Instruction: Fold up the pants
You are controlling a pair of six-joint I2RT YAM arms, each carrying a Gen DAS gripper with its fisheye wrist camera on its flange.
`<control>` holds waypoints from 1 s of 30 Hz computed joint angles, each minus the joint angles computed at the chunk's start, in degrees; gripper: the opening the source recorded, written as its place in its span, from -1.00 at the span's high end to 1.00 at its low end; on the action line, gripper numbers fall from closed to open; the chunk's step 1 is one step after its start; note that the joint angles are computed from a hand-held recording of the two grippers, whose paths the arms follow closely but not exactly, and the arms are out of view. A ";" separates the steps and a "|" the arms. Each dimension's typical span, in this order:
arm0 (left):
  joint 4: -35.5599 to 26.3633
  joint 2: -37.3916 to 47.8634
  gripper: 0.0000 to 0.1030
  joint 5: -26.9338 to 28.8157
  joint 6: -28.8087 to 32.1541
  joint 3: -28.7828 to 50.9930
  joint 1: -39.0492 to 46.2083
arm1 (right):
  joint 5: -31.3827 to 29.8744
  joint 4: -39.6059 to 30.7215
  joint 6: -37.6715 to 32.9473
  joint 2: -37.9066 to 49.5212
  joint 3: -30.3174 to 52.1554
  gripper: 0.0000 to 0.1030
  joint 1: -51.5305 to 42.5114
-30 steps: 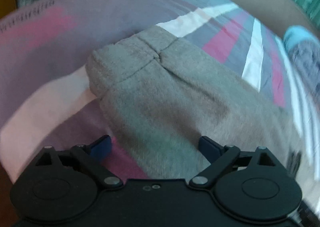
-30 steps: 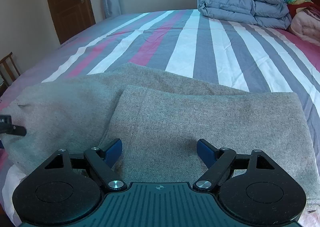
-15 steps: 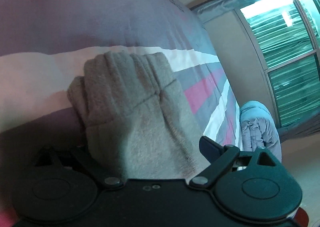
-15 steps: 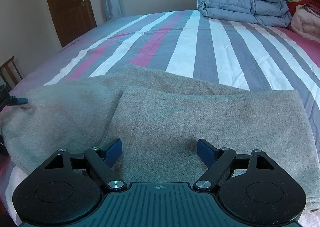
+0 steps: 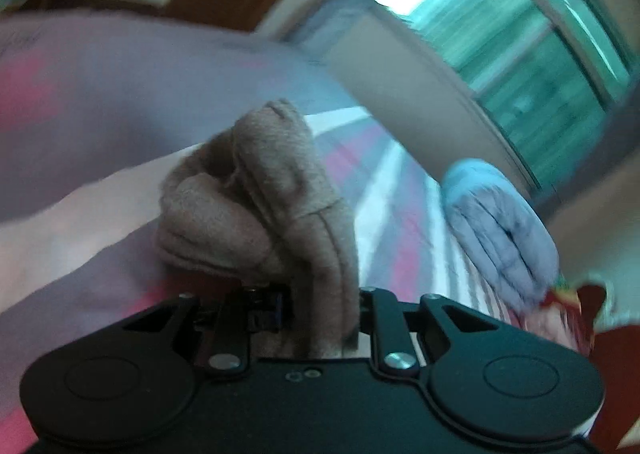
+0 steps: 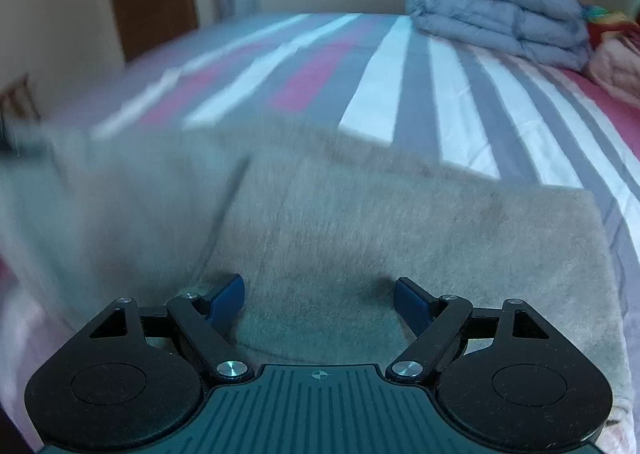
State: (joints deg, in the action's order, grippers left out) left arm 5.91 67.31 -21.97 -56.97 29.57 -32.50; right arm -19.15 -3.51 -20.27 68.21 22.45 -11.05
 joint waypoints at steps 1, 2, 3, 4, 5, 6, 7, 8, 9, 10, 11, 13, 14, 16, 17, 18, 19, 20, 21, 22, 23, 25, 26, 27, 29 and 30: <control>-0.89 0.73 0.77 -1.53 1.78 2.18 -2.26 | 0.37 -0.27 0.63 1.37 0.91 -0.68 0.07; -1.82 1.73 0.75 -3.09 3.51 4.51 -4.64 | -0.51 -2.05 0.90 3.01 2.75 -0.70 -0.68; -2.35 3.06 0.75 -4.23 5.06 6.83 -6.89 | -1.76 -4.62 0.60 4.01 4.82 -0.70 -1.61; -2.68 4.72 0.75 -5.08 6.92 9.28 -9.07 | -4.83 -7.68 0.39 4.71 7.02 -0.70 -3.81; -2.90 6.73 0.75 -5.97 8.90 11.92 -11.28 | -7.99 -9.84 0.39 4.99 8.46 -0.70 -6.50; -2.91 9.04 0.75 -6.18 10.33 14.52 -13.27 | -10.16 -11.30 0.34 4.88 9.40 -0.70 -9.07; -2.78 12.14 0.75 -5.31 11.46 17.69 -15.29 | -12.71 -12.61 -0.46 5.07 10.41 -0.70 -12.33; -3.04 14.77 0.75 -4.63 12.26 20.34 -16.92 | -14.94 -14.21 -1.68 5.57 11.72 -0.70 -15.43; -3.63 17.66 0.75 -4.13 13.08 23.16 -18.94 | -16.71 -15.80 -2.88 6.27 13.12 -0.70 -18.31; -4.30 21.11 0.75 -3.43 13.90 26.35 -20.93 | -18.53 -17.78 -4.69 7.68 15.03 -0.70 -21.72; -5.00 24.77 0.75 -2.57 14.34 29.51 -22.97 | -19.71 -19.61 -6.02 8.87 16.80 -0.70 -24.19; -7.13 31.92 0.75 -0.31 15.00 35.80 -26.22 | -22.34 -24.17 -9.48 12.47 21.69 -0.70 -29.73; -9.95 35.90 0.75 0.84 14.75 39.98 -27.16 | -23.50 -26.63 -11.54 14.47 24.50 -0.70 -32.83; -18.30 43.41 0.70 3.28 14.17 48.73 -28.80 | -24.87 -29.60 -13.74 16.49 27.96 -0.70 -36.92; -23.12 46.46 0.70 3.78 13.99 52.86 -29.41 | -25.60 -31.81 -15.08 18.09 30.47 -0.70 -39.12; -26.87 48.43 0.69 3.27 14.26 55.84 -29.89 | -26.21 -34.46 -16.39 19.55 32.95 -0.70 -40.70; -28.10 48.78 0.61 1.27 14.88 56.49 -30.85 | -26.95 -36.92 -17.65 21.12 35.18 -0.70 -42.16; -28.48 48.18 0.49 -0.16 15.24 56.36 -31.50 | -27.81 -39.66 -18.91 22.90 37.58 -0.70 -43.59; -28.51 47.06 0.40 -0.20 14.99 55.83 -31.78 | -28.75 -42.57 -20.45 24.35 39.62 -0.70 -44.76; -28.72 45.62 0.39 0.16 14.61 55.24 -31.94 | -29.87 -44.98 -21.56 25.32 41.01 -0.70 -45.54; -29.53 44.61 0.34 0.17 14.74 55.13 -31.95 | -30.95 -47.13 -22.22 26.19 42.27 -0.70 -46.05; -30.24 42.71 -0.02 -0.92 14.64 54.23 -32.70 | -32.95 -53.04 -24.10 27.95 44.89 -0.70 -46.90; -28.59 40.26 -0.31 -3.20 13.17 50.52 -33.68 | -33.93 -56.06 -25.31 28.49 45.61 -0.70 -47.45; -28.30 39.09 -0.40 -5.82 11.56 49.39 -34.15 | -34.92 -58.93 -25.76 29.37 46.56 -0.70 -47.36; -28.31 35.27 -0.40 -7.97 9.38 45.89 -34.11 | -36.29 -65.22 -26.31 31.21 48.64 -0.70 -47.30; -28.68 33.76 -0.40 -8.76 7.78 44.30 -34.54 | -36.46 -66.72 -25.98 31.72 48.98 -0.71 -47.03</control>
State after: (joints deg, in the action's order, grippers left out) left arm -22.77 101.07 -30.74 -49.19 73.88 -67.04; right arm -55.61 -70.24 -46.25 99.93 71.43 -58.08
